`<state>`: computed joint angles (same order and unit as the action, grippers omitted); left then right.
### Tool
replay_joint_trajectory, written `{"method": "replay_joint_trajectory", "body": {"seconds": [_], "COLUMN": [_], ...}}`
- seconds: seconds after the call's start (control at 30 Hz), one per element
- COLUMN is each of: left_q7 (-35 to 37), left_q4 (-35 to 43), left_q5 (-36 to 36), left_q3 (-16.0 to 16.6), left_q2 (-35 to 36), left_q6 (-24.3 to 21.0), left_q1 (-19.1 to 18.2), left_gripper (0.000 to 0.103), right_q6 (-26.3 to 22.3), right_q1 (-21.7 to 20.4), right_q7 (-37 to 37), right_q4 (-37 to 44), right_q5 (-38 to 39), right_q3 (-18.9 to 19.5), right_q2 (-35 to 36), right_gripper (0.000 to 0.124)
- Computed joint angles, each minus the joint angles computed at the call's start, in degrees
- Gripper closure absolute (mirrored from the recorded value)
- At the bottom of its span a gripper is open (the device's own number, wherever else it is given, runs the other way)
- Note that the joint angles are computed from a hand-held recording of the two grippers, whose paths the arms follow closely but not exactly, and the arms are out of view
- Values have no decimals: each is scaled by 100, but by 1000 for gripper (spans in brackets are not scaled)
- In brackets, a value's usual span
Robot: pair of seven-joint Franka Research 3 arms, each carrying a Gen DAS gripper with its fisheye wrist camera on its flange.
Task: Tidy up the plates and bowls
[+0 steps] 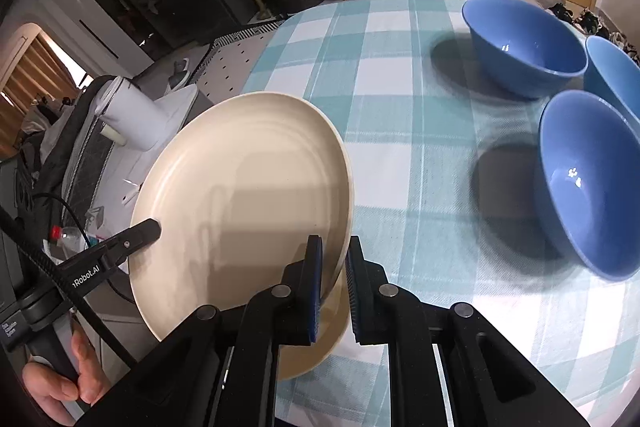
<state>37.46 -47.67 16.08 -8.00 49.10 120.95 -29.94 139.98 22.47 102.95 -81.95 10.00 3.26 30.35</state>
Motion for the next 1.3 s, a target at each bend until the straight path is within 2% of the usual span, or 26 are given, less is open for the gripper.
{"method": "replay_joint_trajectory", "body": {"seconds": [0.1,0.17,0.37,0.77,1.3], "left_q7": [-304,-354,-423,-628,-529], "left_q4": [-806,-1095,-1279,-2132,-2137], "left_q5": [40,-28,106,58,44], "left_q3": [17,-83,-93,-211,-247], "left_q2": [-396,-494,-505,-846,-801], "left_q6": [405,534,458,926,875], "left_q1": [42,131,76,234,258], "left_gripper": [95,95,95,94,92], "right_q6": [328,535,630,845,1084], "right_q1": [-8,15,55,308,634], "right_q7": [-177,-323,-411,-350,84], "right_q4": [-389,-575,-769,-981,-1280], "right_q5": [86,70,108,-327,-1132], "right_q3": [84,94,84,-75,-328], "right_q2": [-126,-160,-98,-107,-231], "right_gripper": [113,112,113,112,111]}}
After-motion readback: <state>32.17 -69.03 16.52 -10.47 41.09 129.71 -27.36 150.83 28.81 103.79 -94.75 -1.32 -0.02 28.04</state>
